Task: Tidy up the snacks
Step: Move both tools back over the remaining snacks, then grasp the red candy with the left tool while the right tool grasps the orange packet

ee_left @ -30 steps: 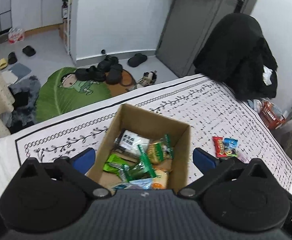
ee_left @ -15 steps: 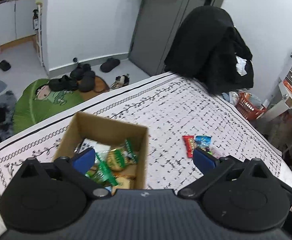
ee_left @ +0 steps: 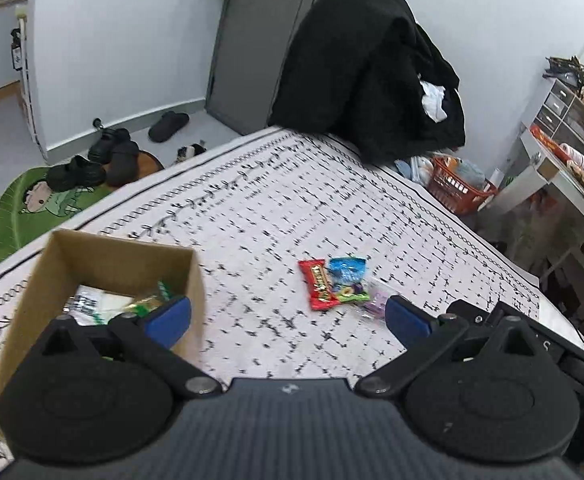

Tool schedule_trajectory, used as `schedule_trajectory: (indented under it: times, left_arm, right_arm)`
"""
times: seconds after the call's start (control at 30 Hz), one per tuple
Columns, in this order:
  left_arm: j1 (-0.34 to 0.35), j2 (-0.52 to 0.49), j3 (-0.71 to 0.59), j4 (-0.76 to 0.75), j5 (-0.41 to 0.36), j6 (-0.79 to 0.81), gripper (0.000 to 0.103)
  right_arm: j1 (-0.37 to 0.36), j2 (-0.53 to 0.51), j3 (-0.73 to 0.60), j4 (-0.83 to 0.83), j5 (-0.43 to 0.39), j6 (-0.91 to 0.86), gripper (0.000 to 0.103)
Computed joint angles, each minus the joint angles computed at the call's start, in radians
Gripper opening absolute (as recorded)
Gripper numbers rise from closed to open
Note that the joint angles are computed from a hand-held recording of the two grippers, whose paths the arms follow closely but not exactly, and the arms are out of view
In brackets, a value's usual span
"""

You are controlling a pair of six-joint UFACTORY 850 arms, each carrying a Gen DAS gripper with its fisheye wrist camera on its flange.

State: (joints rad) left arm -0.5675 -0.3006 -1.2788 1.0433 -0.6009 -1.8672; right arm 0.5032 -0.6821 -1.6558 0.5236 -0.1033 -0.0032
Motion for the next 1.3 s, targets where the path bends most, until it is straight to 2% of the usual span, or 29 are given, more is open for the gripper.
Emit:
schedule_trajectory:
  times: [0.1, 0.17, 0.4, 0.5, 0.67, 0.83, 0.97, 1.07, 1.3]
  left_arm:
    - [0.007, -0.036, -0.035, -0.008, 0.015, 0.015, 0.103]
    - [0.016, -0.061, -0.058, -0.016, 0.026, 0.019, 0.103]
    - [0.045, -0.16, -0.151, -0.032, 0.03, 0.013, 0.101]
    - [0.055, -0.193, -0.176, -0.036, 0.032, 0.003, 0.1]
    - [0.07, -0.251, -0.22, -0.048, 0.036, 0.001, 0.089]
    - [0.089, -0.312, -0.272, -0.096, 0.063, 0.024, 0.075]
    - [0.097, -0.36, -0.316, -0.133, 0.075, 0.057, 0.061]
    - [0.102, -0.397, -0.35, -0.171, 0.082, 0.087, 0.053]
    - [0.11, -0.454, -0.405, -0.203, 0.069, 0.101, 0.048]
  right_arm:
    - [-0.007, -0.028, -0.033, -0.093, -0.023, 0.075, 0.074]
    - [-0.01, -0.045, -0.052, -0.095, -0.043, 0.075, 0.071]
    - [-0.008, -0.097, -0.111, -0.204, -0.092, 0.125, 0.07]
    - [-0.009, -0.143, -0.169, -0.278, -0.126, 0.202, 0.066]
    - [-0.008, -0.22, -0.27, -0.43, -0.184, 0.342, 0.065]
    - [-0.014, -0.268, -0.327, -0.41, -0.23, 0.336, 0.065]
    - [-0.014, -0.302, -0.367, -0.481, -0.253, 0.409, 0.058]
    - [-0.01, -0.309, -0.373, -0.508, -0.243, 0.416, 0.058]
    - [0.001, -0.321, -0.391, -0.546, -0.245, 0.397, 0.058]
